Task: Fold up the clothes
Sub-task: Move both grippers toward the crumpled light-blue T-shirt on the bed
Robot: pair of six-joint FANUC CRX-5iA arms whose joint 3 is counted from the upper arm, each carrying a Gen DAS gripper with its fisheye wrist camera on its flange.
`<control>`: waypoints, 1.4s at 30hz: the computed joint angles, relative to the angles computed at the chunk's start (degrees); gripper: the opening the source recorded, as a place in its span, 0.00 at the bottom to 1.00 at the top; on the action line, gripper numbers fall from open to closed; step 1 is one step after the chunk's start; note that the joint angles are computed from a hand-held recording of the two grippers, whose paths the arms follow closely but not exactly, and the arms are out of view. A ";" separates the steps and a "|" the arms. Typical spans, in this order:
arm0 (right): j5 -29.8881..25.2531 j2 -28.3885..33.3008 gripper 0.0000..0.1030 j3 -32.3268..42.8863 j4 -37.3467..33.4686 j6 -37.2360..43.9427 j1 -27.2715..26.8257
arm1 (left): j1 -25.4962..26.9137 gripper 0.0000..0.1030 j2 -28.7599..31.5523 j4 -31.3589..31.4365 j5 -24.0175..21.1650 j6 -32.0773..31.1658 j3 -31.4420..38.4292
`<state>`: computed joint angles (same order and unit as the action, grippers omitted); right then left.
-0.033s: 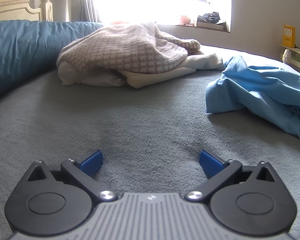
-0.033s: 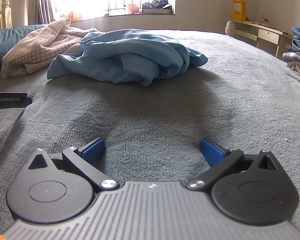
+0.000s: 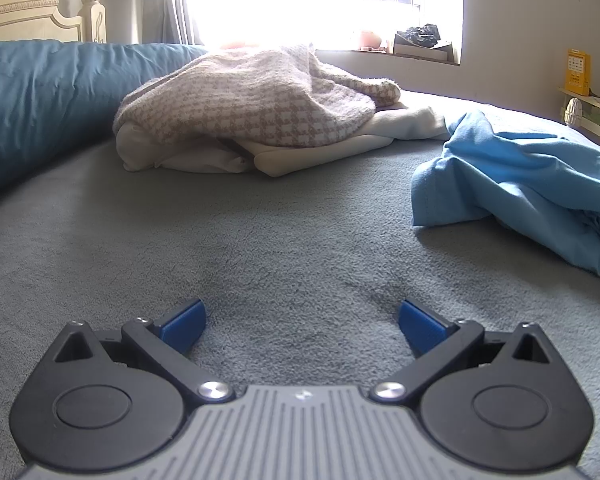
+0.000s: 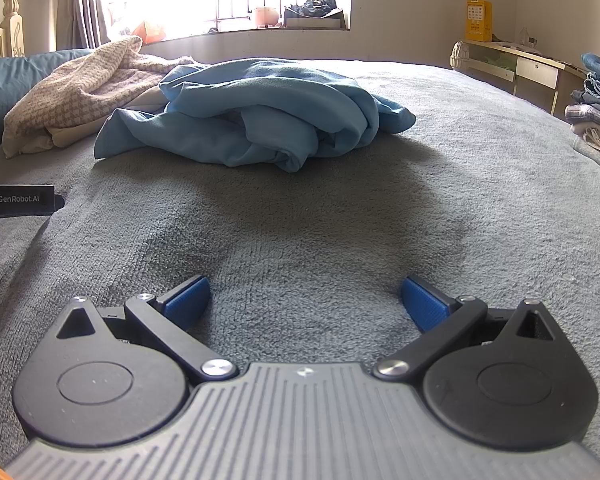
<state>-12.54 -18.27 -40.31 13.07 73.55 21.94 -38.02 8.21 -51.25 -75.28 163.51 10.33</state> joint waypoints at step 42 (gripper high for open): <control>-39.24 -12.93 0.99 15.49 3.86 -8.76 8.97 | -3.05 1.00 -7.91 16.31 -8.06 -15.05 12.56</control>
<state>-51.78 -31.20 -24.82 16.93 64.80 30.91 -41.08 0.30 -34.94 -83.33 148.47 22.90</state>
